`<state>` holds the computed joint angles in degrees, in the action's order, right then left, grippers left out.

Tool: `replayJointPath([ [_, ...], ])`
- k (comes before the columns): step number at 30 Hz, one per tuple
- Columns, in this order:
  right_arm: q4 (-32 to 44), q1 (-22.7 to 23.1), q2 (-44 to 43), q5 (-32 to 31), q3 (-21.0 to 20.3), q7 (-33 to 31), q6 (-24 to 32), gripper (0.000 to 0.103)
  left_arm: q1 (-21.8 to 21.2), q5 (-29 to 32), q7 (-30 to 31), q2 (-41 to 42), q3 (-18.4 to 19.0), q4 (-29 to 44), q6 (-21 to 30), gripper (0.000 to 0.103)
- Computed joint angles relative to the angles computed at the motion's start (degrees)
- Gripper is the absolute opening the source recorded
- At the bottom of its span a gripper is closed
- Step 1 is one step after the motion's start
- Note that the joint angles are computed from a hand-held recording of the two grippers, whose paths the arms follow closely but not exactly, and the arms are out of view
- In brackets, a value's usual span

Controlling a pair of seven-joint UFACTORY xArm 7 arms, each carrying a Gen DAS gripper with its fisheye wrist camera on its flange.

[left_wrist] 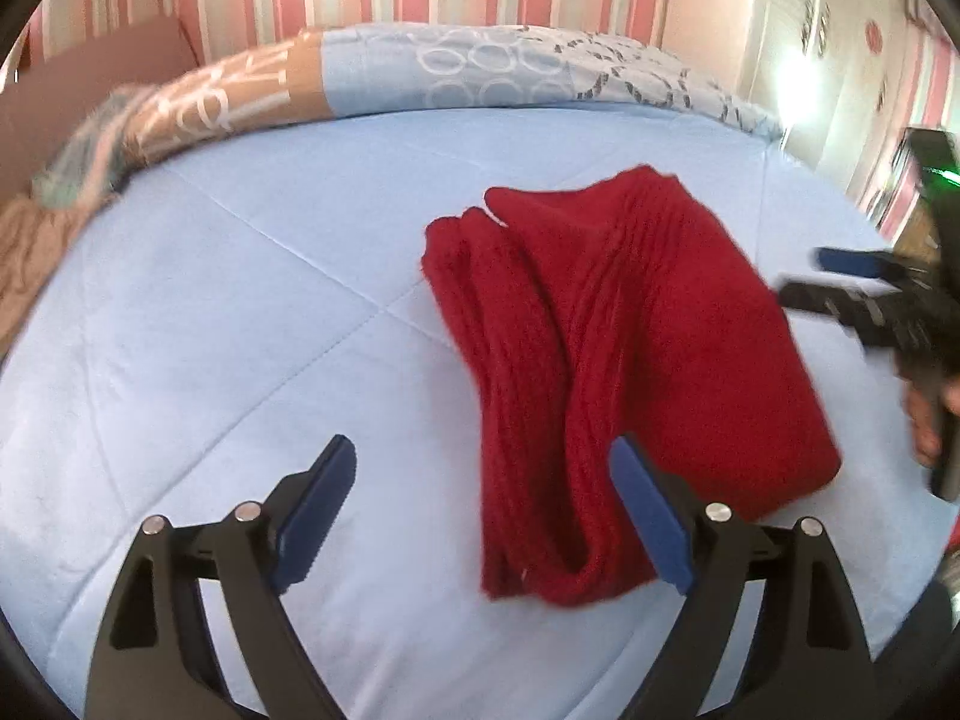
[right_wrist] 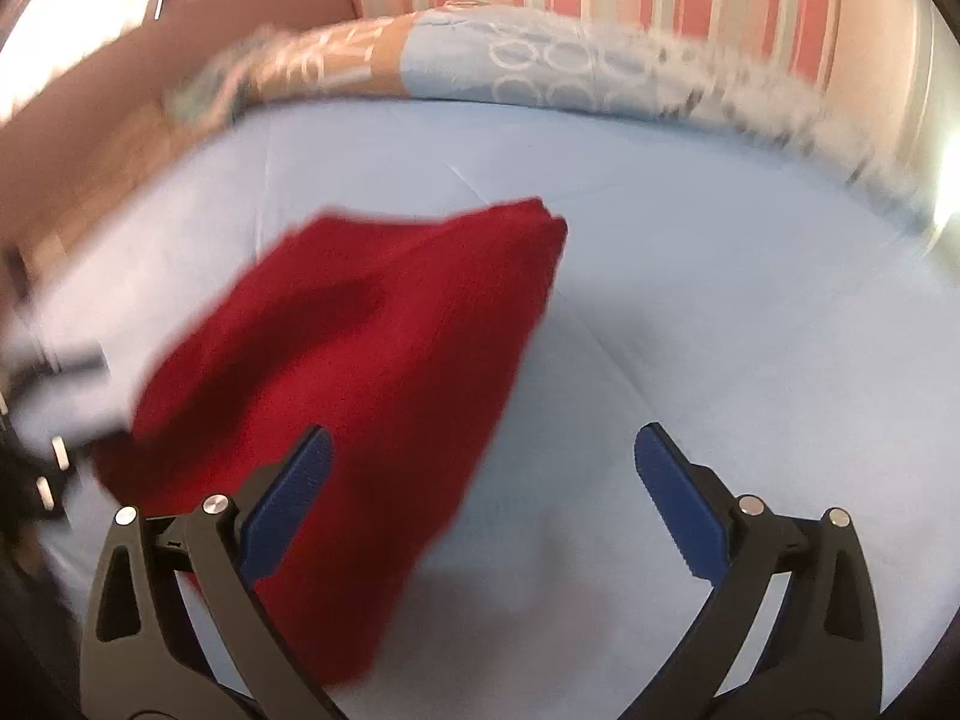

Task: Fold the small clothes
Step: 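Open both grippers and pull them back from the folded sweater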

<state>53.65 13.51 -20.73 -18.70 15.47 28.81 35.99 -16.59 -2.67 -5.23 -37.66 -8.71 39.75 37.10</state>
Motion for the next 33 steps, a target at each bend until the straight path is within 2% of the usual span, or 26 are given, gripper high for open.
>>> replayJointPath([
  [2, -2.3, -3.5, -4.1, -9.8, 8.1, 10.5, 3.9, 0.1, 0.5, 1.3, -1.1, -0.8, -1.7, -1.7, -1.4, 0.087],
  [3, -3.9, -3.1, -5.8, -12.0, 9.8, 13.8, 4.7, 0.1, 0.0, 3.0, -2.1, -0.5, -1.8, -2.1, -1.1, 0.087],
  [5, -5.3, -2.4, -6.7, -14.1, 13.3, 18.5, 7.7, 0.1, 4.0, 5.8, -3.5, 5.5, -5.3, 1.4, -3.7, 0.087],
  [7, -4.9, -2.2, -4.1, -16.6, 15.4, 21.4, 11.5, 0.1, 4.1, 7.4, -4.3, 9.6, -4.8, 3.0, -5.0, 0.089],
  [9, -6.7, -1.2, -3.6, -17.1, 14.2, 23.7, 11.3, 0.1, 3.4, 7.2, -4.1, 11.9, -3.2, 1.9, -8.0, 0.094],
  [11, -9.6, 0.4, -3.7, -15.1, 10.1, 25.3, 6.6, 0.1, 2.9, 6.5, -4.2, 13.8, -2.0, 1.3, -11.1, 0.099],
  [13, -10.5, 1.5, -2.7, -13.4, 7.2, 25.0, 3.0, 0.1, 0.6, 2.2, -2.8, 13.9, 1.0, 0.2, -12.3, 0.099],
  [14, -11.0, 2.0, -2.7, -12.5, 5.9, 24.2, 1.2, 0.1, 0.0, 0.6, -2.6, 12.9, 1.8, -0.1, -11.6, 0.099],
  [16, -11.1, 3.1, -4.1, -10.2, 4.7, 22.3, 1.2, 0.1, -0.3, -1.7, -3.2, 10.4, 2.5, -0.6, -9.7, 0.098],
  [19, -13.0, 4.5, -11.3, -6.3, 4.2, 22.1, -1.1, 0.1, 0.5, -2.4, -4.9, 4.7, 2.1, -1.6, -7.2, 0.098],
  [26, -8.0, 0.7, -20.1, -4.5, 12.2, 25.9, 7.1, 0.1, 5.4, 1.5, -11.4, -9.7, -1.1, -2.2, 0.6, 0.101],
  [29, -5.5, -1.7, -21.5, -5.5, 15.8, 28.2, 10.3, 0.1, 7.2, 3.6, -13.5, -13.2, -2.5, -0.8, 3.7, 0.101],
  [33, -4.0, -3.1, -22.3, -6.8, 18.8, 29.4, 10.9, 0.1, 7.5, 5.6, -13.1, -15.0, -2.9, 1.5, 7.2, 0.101],
])
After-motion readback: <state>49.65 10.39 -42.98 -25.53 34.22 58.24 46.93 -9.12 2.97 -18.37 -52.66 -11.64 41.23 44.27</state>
